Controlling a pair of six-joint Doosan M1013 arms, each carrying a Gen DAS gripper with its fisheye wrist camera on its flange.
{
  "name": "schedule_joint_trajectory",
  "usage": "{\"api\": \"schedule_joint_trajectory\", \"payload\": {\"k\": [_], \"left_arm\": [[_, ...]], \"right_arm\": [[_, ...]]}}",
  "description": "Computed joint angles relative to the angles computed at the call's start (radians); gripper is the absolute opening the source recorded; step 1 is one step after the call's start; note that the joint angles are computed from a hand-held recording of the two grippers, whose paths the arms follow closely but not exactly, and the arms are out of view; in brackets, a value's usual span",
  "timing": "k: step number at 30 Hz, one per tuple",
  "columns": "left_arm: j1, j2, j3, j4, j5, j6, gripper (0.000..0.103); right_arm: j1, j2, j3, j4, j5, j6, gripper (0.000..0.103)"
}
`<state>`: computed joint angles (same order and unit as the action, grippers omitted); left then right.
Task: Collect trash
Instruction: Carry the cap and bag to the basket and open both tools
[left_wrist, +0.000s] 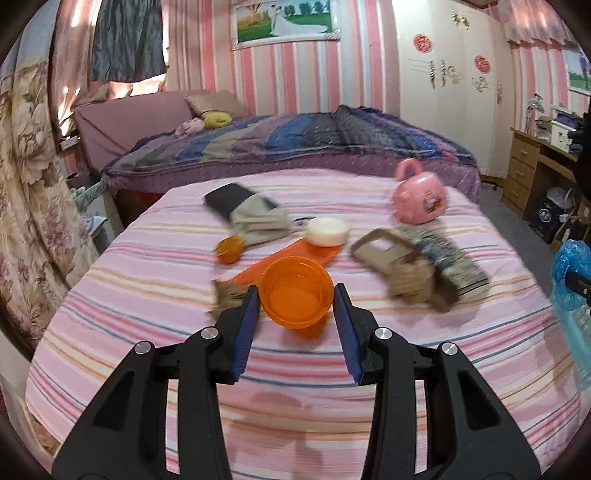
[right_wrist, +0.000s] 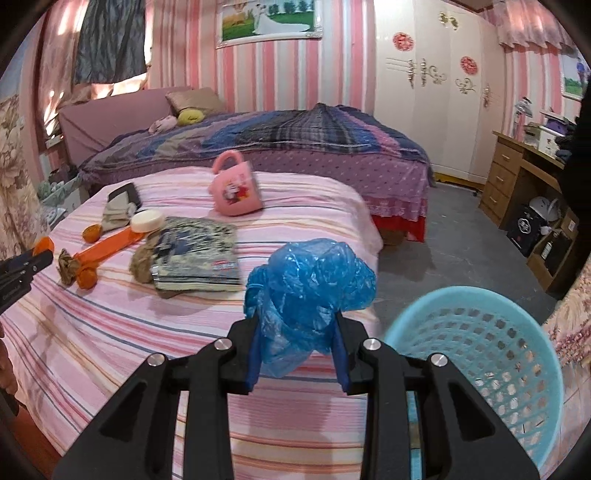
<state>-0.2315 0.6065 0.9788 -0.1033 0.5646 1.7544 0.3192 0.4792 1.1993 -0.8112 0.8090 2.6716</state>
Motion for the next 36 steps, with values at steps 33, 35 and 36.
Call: {"api": "schedule_joint_trajectory", "payload": {"k": [33, 35, 36], "left_arm": [[-0.282, -0.025, 0.053, -0.299, 0.079, 0.295, 0.040], [-0.284, -0.019, 0.046, -0.307, 0.088, 0.311, 0.053], [-0.285, -0.019, 0.046, -0.296, 0.086, 0.308, 0.071]], "right_arm": [[-0.128, -0.216, 0.344, -0.114, 0.093, 0.223, 0.032], [-0.129, -0.225, 0.357, -0.132, 0.082, 0.264, 0.032], [-0.129, -0.228, 0.360, -0.140, 0.079, 0.275, 0.032]]}}
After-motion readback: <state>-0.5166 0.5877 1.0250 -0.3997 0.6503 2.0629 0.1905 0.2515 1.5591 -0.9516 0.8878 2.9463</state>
